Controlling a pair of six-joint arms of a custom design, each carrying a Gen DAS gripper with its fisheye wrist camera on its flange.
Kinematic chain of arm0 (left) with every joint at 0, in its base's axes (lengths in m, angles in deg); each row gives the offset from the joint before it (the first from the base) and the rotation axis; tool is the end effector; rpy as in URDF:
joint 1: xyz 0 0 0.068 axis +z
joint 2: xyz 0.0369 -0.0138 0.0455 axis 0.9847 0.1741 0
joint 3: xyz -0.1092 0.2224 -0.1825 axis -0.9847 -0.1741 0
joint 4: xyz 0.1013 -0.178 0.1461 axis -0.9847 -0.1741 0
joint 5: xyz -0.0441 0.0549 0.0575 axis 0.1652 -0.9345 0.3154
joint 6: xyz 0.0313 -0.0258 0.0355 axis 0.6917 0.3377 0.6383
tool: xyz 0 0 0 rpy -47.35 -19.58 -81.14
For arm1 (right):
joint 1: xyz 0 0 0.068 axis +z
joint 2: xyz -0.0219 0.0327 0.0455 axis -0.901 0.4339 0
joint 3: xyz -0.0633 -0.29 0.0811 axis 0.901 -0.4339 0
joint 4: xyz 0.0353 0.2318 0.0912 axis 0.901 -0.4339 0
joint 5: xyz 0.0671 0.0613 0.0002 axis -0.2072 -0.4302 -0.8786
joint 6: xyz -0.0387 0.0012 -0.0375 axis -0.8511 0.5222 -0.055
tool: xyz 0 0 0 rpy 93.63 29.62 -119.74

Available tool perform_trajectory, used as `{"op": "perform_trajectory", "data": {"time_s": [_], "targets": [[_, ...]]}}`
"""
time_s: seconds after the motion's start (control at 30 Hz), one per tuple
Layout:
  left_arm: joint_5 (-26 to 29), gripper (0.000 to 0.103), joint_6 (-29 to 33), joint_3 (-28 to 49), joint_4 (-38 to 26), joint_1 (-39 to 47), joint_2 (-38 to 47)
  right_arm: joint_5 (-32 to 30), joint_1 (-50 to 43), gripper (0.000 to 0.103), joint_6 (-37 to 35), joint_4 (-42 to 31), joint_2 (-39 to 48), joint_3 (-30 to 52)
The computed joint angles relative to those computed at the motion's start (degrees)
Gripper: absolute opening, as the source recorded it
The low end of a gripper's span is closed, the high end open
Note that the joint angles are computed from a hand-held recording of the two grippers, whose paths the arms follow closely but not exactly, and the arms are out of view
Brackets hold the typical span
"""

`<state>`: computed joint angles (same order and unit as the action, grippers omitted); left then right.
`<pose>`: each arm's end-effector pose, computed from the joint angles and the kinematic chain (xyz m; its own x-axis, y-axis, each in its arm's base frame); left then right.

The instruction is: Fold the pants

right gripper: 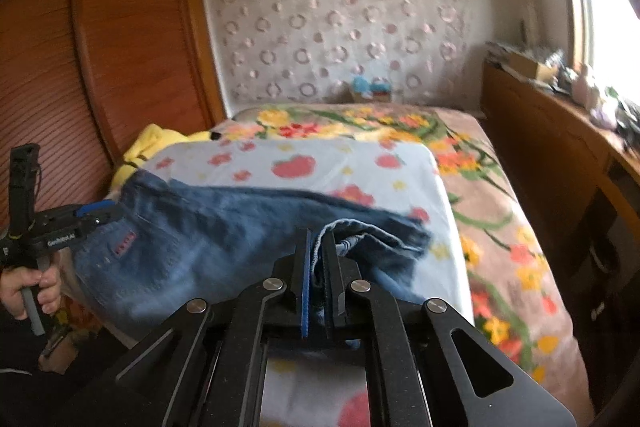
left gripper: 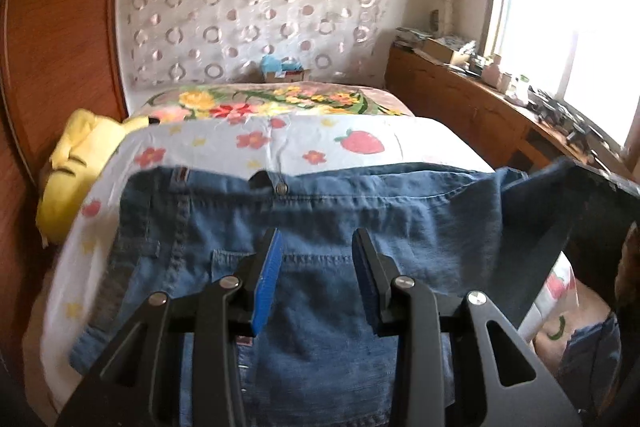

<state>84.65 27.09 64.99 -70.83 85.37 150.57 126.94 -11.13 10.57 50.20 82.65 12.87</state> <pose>0.3671 0.0132 0.1321 -0.5287 0.2954 -0.7958 0.6114 0.7828 -0.1157 0.1954 0.2199 0.1571 -0.5344 0.1039 -0.8388 0.0778 0.9943 0.0735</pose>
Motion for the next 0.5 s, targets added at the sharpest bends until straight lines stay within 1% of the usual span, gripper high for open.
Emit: {"op": "perform_trajectory", "data": {"time_s": [0.13,0.27,0.5], "targets": [[1.9,0.035,2.7,1.8,-4.7,1.6,-1.9,-1.8,-1.1,0.002,-7.2,2.0,1.4,5.0],[2.7,0.035,4.8,2.9,-7.5,3.7,-2.9,-4.3,-1.7,0.002,-13.0,2.6,4.5,11.4],[5.1,0.035,8.2,5.1,-11.6,8.5,-3.6,-10.5,-1.5,0.002,-19.1,1.9,11.2,23.8]]}}
